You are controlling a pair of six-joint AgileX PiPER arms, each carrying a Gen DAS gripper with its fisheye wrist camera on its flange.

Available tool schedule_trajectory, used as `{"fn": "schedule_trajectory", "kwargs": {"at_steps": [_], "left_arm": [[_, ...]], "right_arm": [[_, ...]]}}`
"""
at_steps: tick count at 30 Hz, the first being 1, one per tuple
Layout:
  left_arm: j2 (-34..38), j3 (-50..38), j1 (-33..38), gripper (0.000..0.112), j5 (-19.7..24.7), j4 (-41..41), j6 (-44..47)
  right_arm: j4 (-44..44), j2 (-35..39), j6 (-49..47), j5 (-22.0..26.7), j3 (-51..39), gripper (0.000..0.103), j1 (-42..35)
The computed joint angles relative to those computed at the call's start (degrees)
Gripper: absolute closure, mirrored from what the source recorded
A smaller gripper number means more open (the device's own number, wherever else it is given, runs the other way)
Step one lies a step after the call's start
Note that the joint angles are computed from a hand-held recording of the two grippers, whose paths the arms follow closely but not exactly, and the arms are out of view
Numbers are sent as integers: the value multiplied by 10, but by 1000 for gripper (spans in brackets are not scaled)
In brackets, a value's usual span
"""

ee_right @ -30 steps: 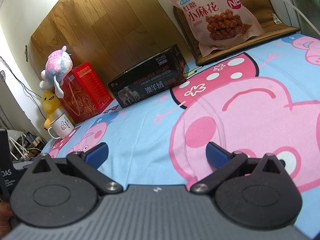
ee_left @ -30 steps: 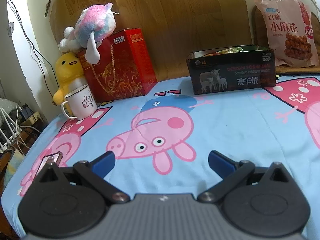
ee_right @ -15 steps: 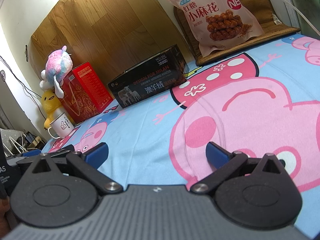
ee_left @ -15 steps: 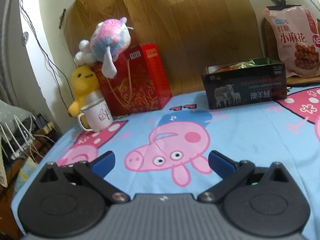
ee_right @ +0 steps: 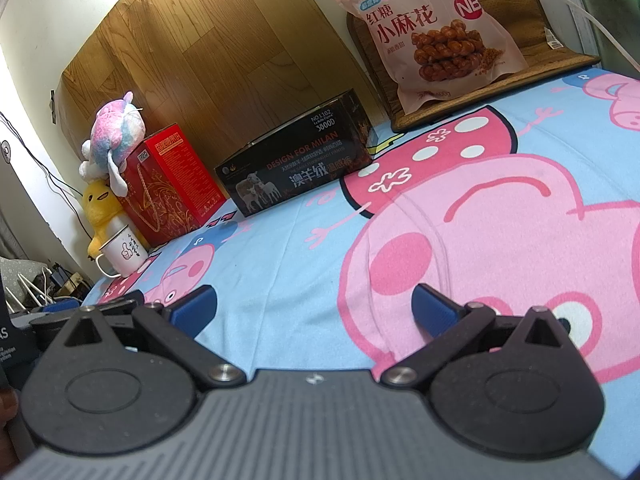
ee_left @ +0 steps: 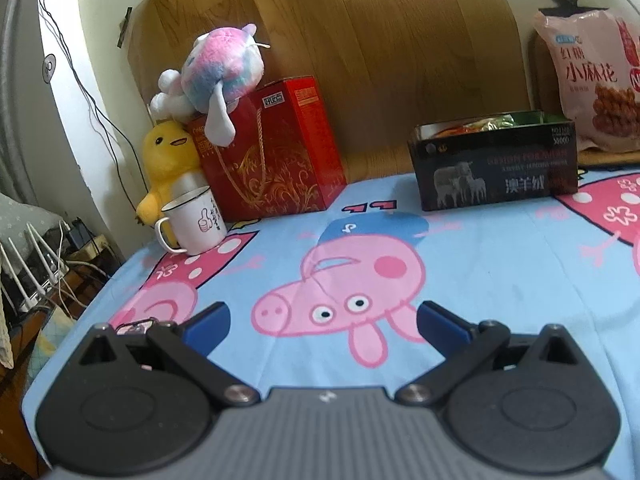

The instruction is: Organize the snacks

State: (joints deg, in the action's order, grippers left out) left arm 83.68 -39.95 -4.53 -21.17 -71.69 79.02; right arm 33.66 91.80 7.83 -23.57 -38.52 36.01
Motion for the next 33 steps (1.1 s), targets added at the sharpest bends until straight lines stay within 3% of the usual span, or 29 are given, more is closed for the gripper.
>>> {"fn": "schedule_trajectory", "kwargs": {"at_steps": [22,29,33], "left_arm": [[6,4,-16,9,-33,2,15],[13,18,-43,9,-101,42,-14],[12,22,-46,9,-115,56,-22]], "right_arm": [[1,0,0,-1,1,0,1],[1,-1,-1,-1,1,0,1],[2,-1,-2,0,1,0,1]]}}
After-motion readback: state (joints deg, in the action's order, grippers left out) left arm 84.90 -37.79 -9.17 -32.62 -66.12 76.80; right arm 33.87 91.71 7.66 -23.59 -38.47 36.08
